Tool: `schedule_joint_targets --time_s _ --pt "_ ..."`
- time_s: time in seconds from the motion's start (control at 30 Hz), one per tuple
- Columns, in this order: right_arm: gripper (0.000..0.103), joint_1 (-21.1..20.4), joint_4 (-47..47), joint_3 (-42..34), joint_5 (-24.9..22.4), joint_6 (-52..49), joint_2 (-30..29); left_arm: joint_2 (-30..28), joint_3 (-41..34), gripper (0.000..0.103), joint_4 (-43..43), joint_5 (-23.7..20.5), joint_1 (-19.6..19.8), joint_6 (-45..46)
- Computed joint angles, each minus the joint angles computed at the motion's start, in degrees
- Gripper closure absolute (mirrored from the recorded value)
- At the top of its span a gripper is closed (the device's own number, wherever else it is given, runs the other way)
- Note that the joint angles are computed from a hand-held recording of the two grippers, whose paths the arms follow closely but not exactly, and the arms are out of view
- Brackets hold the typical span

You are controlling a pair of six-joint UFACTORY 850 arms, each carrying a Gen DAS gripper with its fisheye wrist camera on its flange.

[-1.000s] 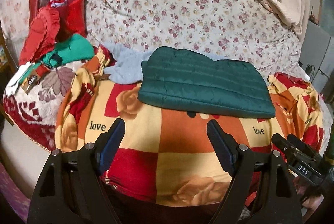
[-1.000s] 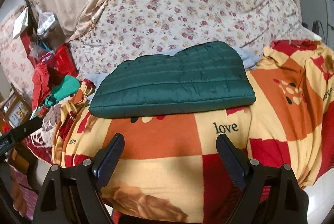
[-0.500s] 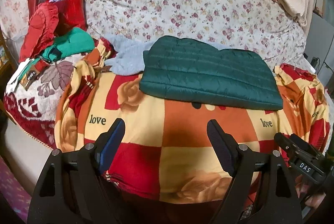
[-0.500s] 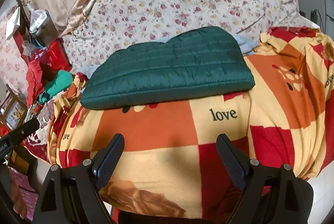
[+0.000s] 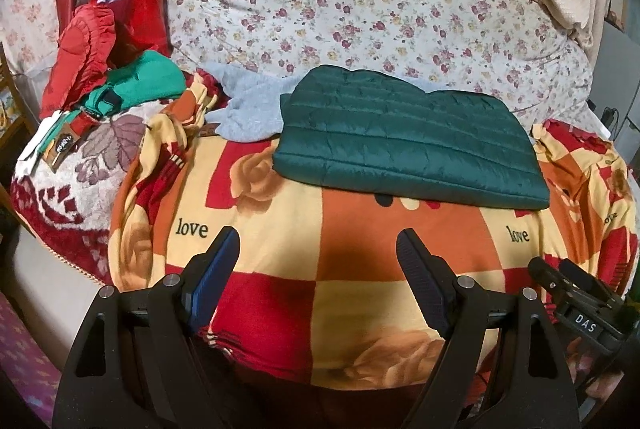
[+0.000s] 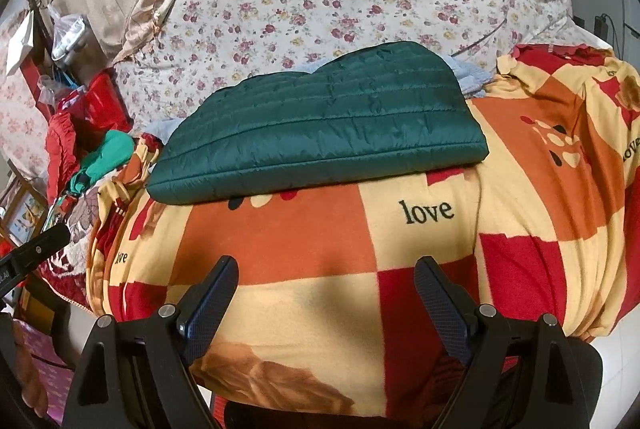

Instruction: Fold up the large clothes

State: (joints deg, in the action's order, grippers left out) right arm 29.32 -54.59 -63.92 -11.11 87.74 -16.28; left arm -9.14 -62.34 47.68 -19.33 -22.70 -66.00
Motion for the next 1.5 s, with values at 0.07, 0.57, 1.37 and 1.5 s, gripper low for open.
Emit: schedule_joint_targets --time_s 0.07,0.57,1.37,1.5 --pt "0.015 0.0 0.5 0.0 -0.2 -0.5 -0.1 0.0 0.1 0.021 2.8 -1.1 -0.2 -2.3" --pt "0.015 -0.5 8.4 -1.0 -0.3 -8.3 -2.1 -3.0 -0.7 0.021 5.9 -4.5 -0.7 -3.6" --pt "0.015 -2.5 21.3 -3.2 0.4 -20.3 -6.5 -10.0 -4.5 0.021 -7.8 -5.3 0.9 9.2" --pt "0.015 -3.2 22.9 -3.1 1.5 -21.4 -6.5 -11.0 -5.1 0.021 -9.1 -5.8 0.9 10.5"
